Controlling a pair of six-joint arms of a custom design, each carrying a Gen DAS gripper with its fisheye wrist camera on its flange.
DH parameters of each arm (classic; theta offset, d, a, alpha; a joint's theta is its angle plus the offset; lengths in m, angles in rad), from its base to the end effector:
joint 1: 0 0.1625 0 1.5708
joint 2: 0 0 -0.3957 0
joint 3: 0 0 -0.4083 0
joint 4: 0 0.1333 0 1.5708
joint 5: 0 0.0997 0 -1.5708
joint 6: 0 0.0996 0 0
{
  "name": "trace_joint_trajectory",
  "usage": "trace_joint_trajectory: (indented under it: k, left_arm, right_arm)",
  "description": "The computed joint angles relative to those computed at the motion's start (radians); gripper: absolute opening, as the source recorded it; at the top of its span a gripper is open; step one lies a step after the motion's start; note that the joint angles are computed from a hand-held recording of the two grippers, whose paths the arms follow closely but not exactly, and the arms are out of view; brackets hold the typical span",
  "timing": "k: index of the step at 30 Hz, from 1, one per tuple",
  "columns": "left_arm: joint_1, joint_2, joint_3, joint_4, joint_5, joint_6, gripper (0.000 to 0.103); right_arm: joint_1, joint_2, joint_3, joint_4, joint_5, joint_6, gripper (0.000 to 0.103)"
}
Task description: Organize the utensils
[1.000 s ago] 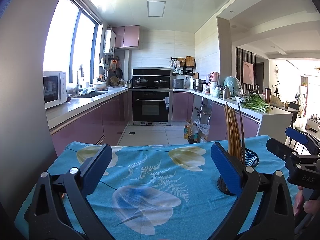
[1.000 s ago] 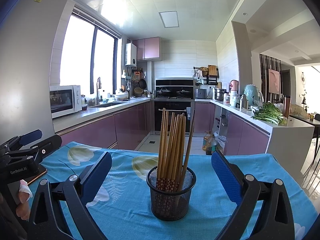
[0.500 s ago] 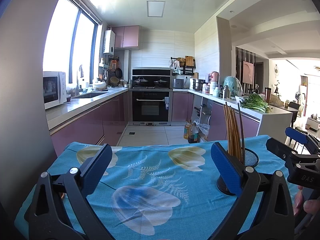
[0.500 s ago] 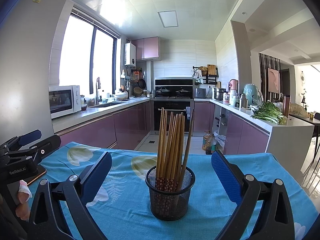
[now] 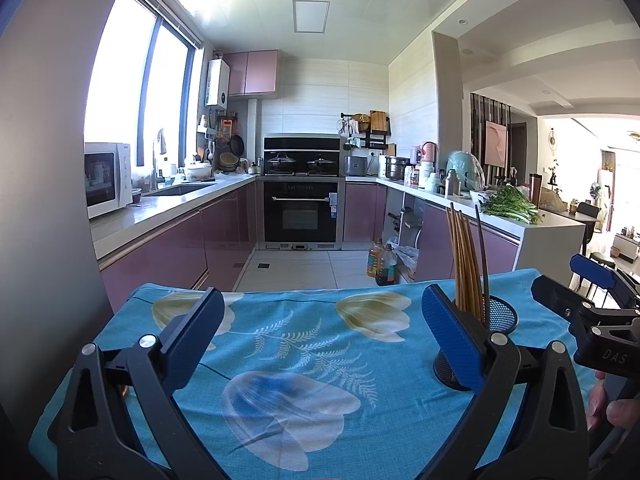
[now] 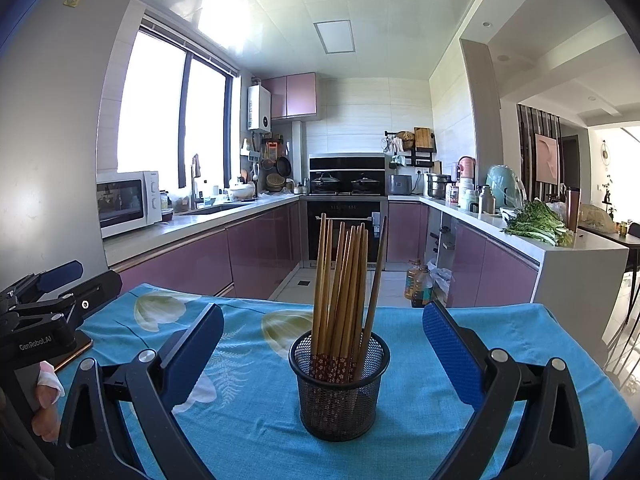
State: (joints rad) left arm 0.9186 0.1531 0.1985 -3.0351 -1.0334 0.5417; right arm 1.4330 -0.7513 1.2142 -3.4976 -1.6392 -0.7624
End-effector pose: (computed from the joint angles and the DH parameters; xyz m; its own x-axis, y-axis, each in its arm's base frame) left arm -0.3969 -0.8233 0.0131 -0.6854 0.3153 -0.6564 0.7257 0.2205 -0.6518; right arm 0.0204 -0.7741 0.3388 -0.7180 0.0748 0.6920 -0.6655 0.2176 -0.7140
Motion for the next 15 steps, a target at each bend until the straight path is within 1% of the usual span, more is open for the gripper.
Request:
trace_joint_trajectory:
  k: [15]
  left_arm:
    - [0.0,0.001,-0.004,0.006,-0.001,-0.003,0.097]
  right_arm:
    - [0.001,0.002,-0.001,0.0,-0.001,0.005,0.097]
